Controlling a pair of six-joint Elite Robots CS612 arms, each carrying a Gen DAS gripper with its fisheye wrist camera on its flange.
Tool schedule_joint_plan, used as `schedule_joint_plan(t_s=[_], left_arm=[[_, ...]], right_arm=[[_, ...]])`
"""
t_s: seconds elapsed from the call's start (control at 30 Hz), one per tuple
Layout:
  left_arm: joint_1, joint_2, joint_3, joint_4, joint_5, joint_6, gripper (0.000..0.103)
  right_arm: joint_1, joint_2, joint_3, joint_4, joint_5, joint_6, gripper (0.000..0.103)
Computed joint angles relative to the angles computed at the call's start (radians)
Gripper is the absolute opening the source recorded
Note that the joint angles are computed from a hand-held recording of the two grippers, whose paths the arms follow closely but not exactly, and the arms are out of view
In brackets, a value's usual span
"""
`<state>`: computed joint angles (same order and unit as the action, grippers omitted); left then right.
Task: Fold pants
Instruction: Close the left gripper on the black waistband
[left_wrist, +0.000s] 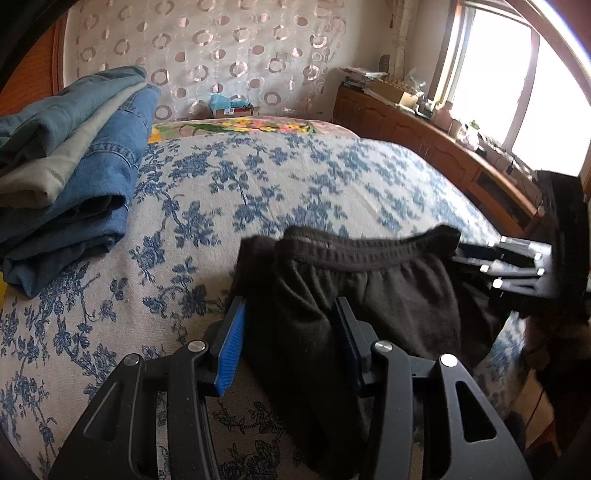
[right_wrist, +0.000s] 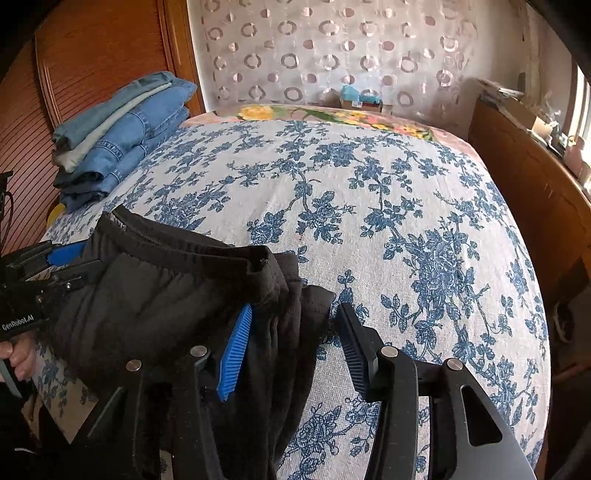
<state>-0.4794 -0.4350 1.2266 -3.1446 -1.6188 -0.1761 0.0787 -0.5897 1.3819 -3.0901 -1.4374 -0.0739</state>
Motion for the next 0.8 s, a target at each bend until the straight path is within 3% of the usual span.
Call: schedule_joint_plan(t_s=[0.1, 0.23, 0.5, 0.8], left_arm=[[0.002, -0.002, -0.006, -0.018, 0.014, -0.004, 0.048], [0.007, 0.007, -0.039, 0.041, 0.025, -0.003, 0.048], [0.014, 0.021, -0.062, 0.079, -0.028, -0.005, 0.047], [0.019, 0.024, -0.06, 0.057, -0.078, -0.004, 0.015]], right_arm=[[-0.002, -0.002, 0.012, -0.018, 0.004, 0.004, 0.05], [-0.002, -0.001, 0.022, -0.045, 0.002, 0.006, 0.05], [-0.007, -0.005, 0.02, -0.024, 0.023, 0.006, 0.05], [-0.027, -0.003, 0.02, -0.021, 0.13, 0.022, 0.017]])
